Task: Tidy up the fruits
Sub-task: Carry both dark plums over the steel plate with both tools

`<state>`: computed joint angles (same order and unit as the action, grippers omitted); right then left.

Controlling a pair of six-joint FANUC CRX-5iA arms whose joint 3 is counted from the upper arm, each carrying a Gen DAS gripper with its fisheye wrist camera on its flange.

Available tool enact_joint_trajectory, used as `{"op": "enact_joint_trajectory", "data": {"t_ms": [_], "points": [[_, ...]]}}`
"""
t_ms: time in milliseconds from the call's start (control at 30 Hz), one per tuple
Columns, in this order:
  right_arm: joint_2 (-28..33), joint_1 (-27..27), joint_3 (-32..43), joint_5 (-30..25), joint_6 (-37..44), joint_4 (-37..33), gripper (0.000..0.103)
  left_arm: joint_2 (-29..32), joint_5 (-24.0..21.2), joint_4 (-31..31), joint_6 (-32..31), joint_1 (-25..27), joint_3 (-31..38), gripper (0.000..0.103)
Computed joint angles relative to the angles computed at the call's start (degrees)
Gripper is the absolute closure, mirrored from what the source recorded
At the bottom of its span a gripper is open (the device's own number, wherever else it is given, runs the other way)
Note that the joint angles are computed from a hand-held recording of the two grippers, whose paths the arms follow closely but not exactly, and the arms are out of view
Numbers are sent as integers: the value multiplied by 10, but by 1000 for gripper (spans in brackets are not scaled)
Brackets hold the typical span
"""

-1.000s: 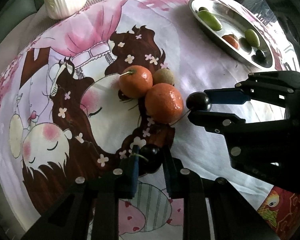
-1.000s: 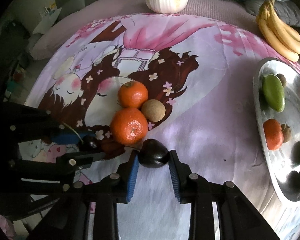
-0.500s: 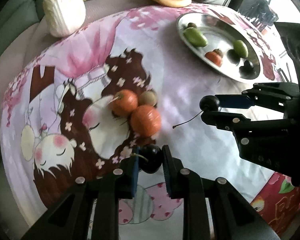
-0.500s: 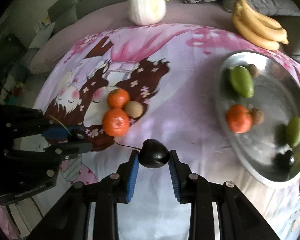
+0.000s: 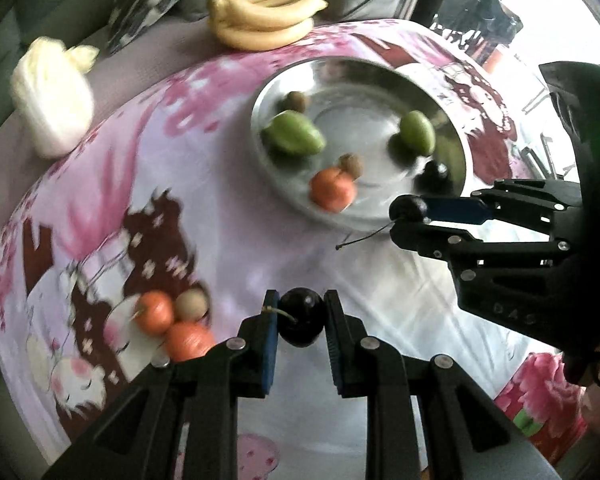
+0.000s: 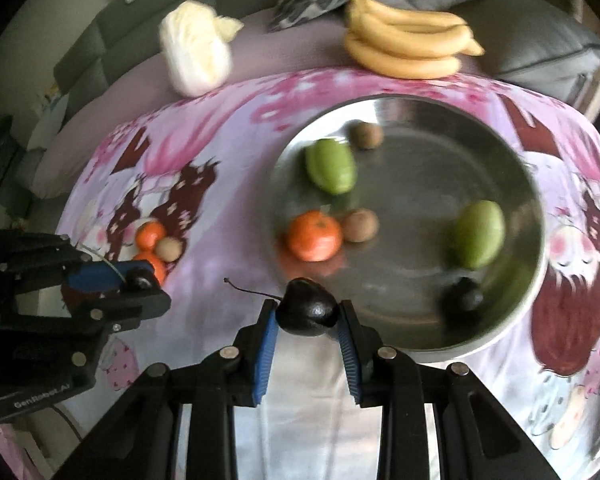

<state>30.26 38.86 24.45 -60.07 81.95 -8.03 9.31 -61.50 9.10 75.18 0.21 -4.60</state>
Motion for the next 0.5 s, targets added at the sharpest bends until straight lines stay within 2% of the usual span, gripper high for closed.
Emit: {"op": "enact_joint_trajectory", "data": {"t_ms": [500], "points": [[19, -53, 26, -10, -10, 19, 71, 107, -15, -11, 24, -57, 120, 81]]}}
